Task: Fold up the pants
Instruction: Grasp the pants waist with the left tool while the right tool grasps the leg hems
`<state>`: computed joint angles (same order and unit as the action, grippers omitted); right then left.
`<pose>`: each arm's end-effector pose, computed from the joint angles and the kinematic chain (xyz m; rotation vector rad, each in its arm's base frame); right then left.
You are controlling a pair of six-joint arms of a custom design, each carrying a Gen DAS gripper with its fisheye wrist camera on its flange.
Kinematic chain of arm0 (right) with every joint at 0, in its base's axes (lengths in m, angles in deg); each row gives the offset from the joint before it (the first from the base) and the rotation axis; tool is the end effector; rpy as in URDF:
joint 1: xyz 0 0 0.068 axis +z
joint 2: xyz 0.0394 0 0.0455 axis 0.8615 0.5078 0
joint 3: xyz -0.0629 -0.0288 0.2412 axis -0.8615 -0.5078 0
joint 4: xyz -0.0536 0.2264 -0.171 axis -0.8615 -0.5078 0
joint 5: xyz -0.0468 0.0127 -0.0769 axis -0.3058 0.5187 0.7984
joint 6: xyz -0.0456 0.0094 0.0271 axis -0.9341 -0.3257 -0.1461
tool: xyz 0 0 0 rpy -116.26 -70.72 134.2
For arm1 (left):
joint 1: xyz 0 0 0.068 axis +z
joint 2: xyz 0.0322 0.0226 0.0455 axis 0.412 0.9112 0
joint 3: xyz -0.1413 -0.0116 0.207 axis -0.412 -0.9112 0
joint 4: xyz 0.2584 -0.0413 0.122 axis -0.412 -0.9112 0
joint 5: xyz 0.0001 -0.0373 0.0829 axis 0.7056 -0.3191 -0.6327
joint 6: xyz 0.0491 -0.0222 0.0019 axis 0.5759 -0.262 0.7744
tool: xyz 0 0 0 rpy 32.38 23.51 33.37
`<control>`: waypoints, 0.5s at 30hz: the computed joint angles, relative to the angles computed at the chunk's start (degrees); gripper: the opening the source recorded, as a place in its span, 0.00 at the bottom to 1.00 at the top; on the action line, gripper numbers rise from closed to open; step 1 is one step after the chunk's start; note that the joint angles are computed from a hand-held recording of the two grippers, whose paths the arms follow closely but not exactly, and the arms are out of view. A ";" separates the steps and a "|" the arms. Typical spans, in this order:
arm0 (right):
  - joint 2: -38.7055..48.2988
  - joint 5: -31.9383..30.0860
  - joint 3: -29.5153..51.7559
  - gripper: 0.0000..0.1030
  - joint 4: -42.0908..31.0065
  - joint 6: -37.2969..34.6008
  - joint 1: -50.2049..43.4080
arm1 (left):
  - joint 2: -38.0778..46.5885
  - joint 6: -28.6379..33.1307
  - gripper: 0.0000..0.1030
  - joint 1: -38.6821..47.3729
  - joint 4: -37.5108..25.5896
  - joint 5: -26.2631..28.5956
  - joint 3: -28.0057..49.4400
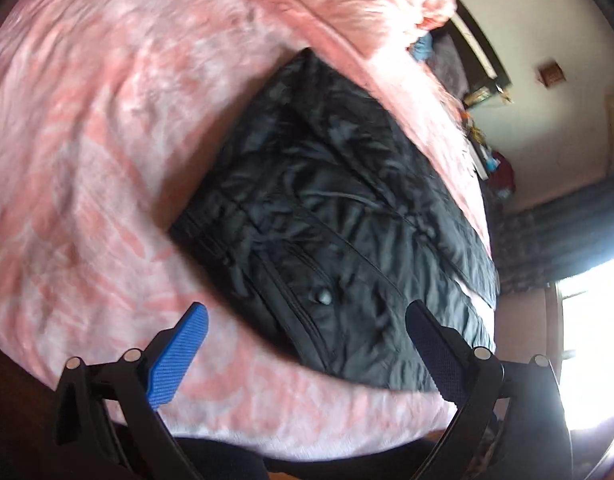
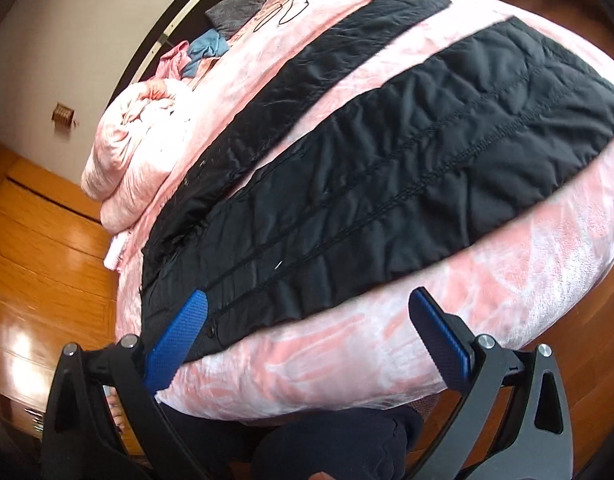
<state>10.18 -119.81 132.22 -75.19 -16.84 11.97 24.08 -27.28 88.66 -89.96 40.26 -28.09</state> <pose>0.2262 -0.2104 0.1554 0.3221 2.5557 0.8670 0.1247 0.2064 0.1274 -0.9102 2.4150 -0.7043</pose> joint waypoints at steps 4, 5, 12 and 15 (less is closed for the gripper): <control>5.12 1.73 2.52 0.98 3.39 1.72 -1.97 | 6.75 -7.07 0.96 -4.02 8.10 -2.43 0.38; 6.10 1.96 3.23 0.98 3.74 2.09 -2.30 | 8.25 -8.56 0.96 -4.89 9.11 -2.84 0.66; 23.00 -0.46 24.53 0.98 2.28 9.98 -9.84 | 10.56 -14.91 0.56 -8.63 16.12 -7.97 -0.38; 32.79 -1.56 37.46 0.98 0.27 14.30 -12.75 | 12.72 -15.35 0.50 -6.69 16.67 -6.76 0.33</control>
<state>42.97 -121.36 169.68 -74.92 -2.54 -0.77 36.80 -42.63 81.97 -73.29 33.51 -27.76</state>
